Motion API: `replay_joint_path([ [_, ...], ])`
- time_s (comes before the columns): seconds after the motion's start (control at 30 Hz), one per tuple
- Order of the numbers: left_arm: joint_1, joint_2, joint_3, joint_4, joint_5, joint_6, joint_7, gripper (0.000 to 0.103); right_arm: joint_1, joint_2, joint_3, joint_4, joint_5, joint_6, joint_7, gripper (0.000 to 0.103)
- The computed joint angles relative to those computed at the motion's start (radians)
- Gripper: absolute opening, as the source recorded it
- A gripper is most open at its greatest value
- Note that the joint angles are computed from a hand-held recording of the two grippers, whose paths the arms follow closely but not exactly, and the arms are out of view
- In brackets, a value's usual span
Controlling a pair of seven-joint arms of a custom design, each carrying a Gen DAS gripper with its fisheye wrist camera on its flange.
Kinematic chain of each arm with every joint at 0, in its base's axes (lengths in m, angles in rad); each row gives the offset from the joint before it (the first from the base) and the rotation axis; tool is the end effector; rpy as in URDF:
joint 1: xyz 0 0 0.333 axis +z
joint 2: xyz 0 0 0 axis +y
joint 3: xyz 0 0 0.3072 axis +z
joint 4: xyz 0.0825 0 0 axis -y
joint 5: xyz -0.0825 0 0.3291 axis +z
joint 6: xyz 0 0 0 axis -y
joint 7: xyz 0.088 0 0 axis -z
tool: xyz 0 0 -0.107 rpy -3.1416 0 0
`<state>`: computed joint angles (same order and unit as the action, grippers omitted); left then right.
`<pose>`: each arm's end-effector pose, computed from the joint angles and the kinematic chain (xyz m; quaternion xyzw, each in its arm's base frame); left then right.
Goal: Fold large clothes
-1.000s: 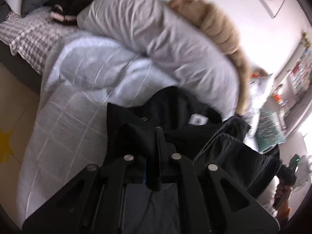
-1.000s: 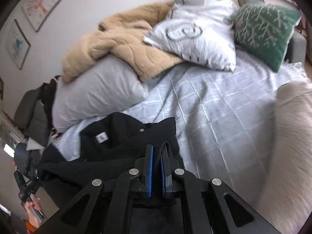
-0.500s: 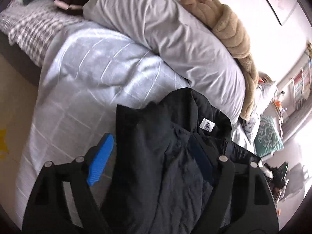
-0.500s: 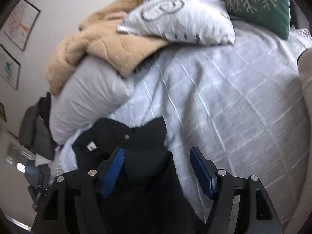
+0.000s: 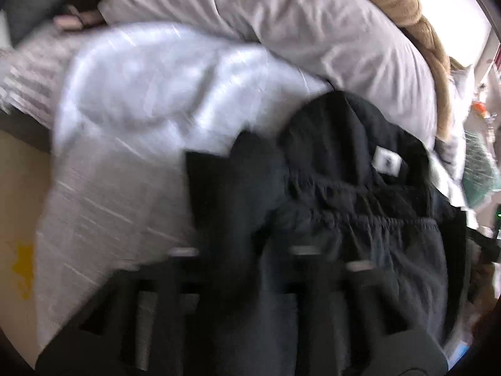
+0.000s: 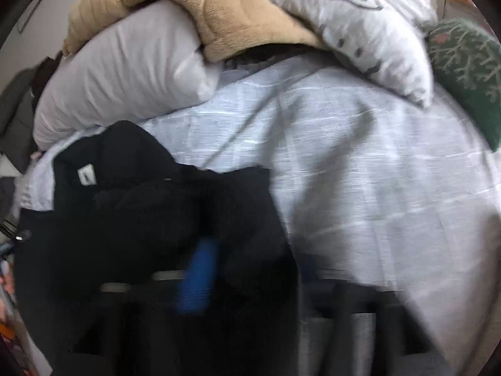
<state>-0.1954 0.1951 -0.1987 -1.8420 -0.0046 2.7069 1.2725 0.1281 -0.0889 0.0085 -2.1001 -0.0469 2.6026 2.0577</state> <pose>0.5634 -0.2241 0.5170 -0.6417 0.6919 -0.3071 0.1232 0.5155 0.0720 0.5409 -0.5610 0.7746 -0.1487 0.2512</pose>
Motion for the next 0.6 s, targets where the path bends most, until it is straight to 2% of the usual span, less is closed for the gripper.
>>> replay_joint_path([
  [0.03,-0.009,-0.023,0.011,-0.036,0.025,0.069,-0.033,0.008,-0.027,-0.004,0.029,-0.001,-0.020,0.009,0.032,0.009],
  [0.07,-0.026,-0.050,0.034,-0.074,0.089,0.142,-0.097,0.008,-0.087,-0.017,0.094,-0.007,-0.109,0.023,0.093,0.007],
  [0.1,-0.044,-0.069,0.060,-0.095,0.175,0.194,-0.172,0.008,-0.126,-0.039,0.142,-0.009,-0.269,0.022,0.208,0.006],
  [0.13,-0.068,-0.085,0.097,-0.103,0.305,0.233,-0.283,0.008,-0.130,-0.046,0.157,-0.002,-0.445,0.017,0.356,0.006],
  [0.17,-0.089,-0.092,0.133,-0.093,0.456,0.258,-0.414,0.008,-0.109,-0.059,0.136,0.003,-0.550,0.016,0.446,0.006],
  [0.2,-0.094,-0.088,0.146,-0.070,0.538,0.263,-0.489,0.008,-0.074,-0.070,0.100,0.013,-0.633,0.011,0.523,0.006],
  [0.27,-0.110,-0.054,0.172,0.009,0.702,0.252,-0.646,0.008,-0.079,-0.075,0.095,0.053,-0.713,0.003,0.614,0.006],
  [0.33,-0.128,0.013,0.184,0.120,0.819,0.199,-0.744,0.008,-0.081,-0.037,0.093,0.125,-0.762,-0.011,0.661,0.006],
  [0.4,-0.150,0.083,0.193,0.218,0.899,0.142,-0.791,0.008,-0.063,0.040,0.090,0.226,-0.821,-0.065,0.687,0.006],
  [0.5,-0.177,0.204,0.198,0.355,0.939,0.047,-0.771,0.008,-0.022,0.165,0.063,0.352,-0.860,-0.143,0.689,0.006],
  [0.6,-0.178,0.317,0.185,0.451,0.869,-0.023,-0.682,0.009,0.007,0.278,0.024,0.424,-0.829,-0.168,0.659,0.006],
])
